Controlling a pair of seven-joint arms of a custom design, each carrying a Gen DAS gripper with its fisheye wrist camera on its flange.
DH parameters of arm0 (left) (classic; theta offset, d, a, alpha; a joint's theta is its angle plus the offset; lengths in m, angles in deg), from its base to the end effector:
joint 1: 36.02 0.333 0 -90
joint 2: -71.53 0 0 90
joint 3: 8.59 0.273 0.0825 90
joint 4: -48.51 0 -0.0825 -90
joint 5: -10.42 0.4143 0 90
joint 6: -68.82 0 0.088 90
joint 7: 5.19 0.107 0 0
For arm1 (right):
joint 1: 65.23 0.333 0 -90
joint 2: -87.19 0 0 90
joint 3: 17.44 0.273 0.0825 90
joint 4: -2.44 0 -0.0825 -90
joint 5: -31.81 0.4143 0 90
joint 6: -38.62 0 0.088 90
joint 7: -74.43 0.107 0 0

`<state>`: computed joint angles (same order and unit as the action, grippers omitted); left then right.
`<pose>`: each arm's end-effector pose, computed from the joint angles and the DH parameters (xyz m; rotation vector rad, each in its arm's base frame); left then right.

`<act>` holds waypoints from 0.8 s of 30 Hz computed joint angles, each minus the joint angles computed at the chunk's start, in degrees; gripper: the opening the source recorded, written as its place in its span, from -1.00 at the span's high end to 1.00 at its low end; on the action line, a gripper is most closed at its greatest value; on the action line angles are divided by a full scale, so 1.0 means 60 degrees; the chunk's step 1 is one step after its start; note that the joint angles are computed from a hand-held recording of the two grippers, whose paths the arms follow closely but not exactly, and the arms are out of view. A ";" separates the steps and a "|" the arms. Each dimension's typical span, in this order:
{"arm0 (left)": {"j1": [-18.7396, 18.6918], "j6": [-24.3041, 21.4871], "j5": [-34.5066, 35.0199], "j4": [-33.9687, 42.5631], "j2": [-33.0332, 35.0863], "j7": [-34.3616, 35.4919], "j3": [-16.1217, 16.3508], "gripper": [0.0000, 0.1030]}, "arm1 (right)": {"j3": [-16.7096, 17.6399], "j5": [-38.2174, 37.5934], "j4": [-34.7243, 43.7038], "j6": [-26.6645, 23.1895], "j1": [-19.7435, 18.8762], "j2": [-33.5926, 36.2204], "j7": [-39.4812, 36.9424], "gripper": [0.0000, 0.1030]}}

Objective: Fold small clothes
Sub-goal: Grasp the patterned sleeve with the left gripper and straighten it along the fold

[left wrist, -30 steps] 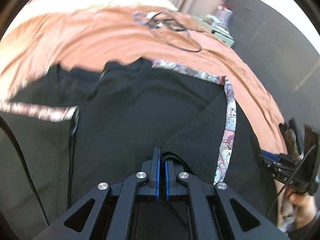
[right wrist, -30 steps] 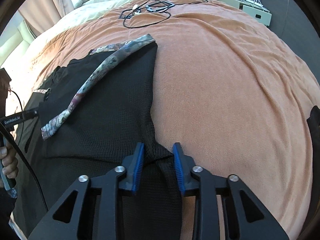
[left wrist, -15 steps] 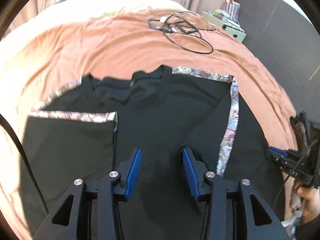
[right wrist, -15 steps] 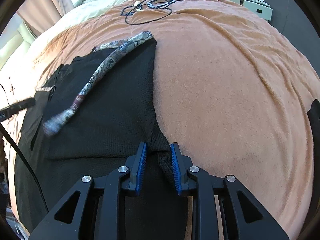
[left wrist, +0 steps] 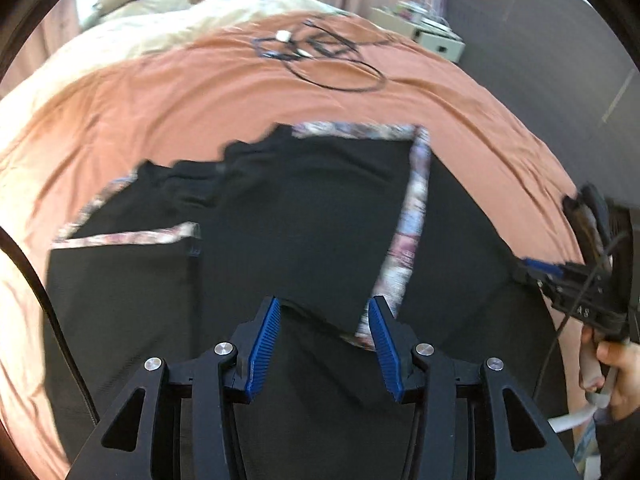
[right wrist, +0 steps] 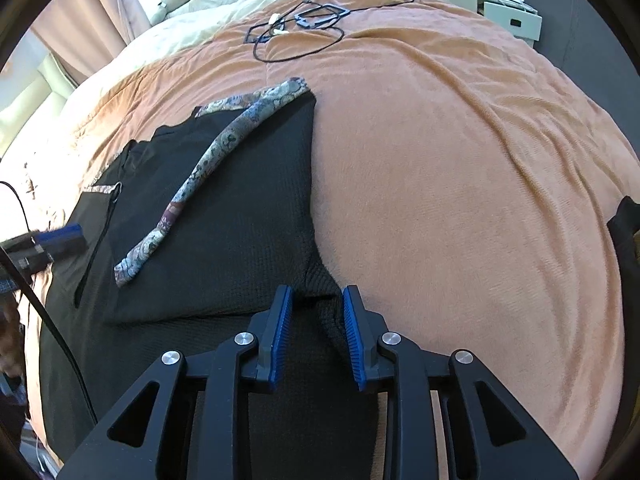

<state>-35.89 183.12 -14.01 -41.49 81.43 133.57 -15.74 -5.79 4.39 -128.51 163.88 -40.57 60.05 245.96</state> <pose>0.6557 -0.1010 0.5228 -1.0701 2.8004 -0.7548 0.4042 0.2850 0.5280 -1.2396 2.3071 -0.5856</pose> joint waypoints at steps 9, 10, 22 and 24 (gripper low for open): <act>-0.0564 0.0665 0.0910 -0.1063 -0.0127 0.0140 -0.0175 0.06 | 0.0028 -0.0270 -0.0212 -0.0057 -0.0066 -0.0242 0.0111 0.54; -0.0596 0.0796 0.0990 -0.1062 -0.0060 0.0098 -0.0169 0.06 | 0.0013 -0.0256 -0.0224 -0.0003 -0.0050 -0.0180 0.0044 0.54; -0.0692 0.1660 0.1558 0.1609 0.1975 -0.1058 0.0042 0.76 | 0.0012 -0.0349 -0.0327 0.0183 -0.0025 -0.0143 -0.0243 0.54; -0.0732 0.1662 0.1734 0.2473 0.2595 -0.1795 0.0133 0.49 | 0.0065 -0.0392 -0.0273 0.0109 -0.0033 -0.0132 -0.0242 0.54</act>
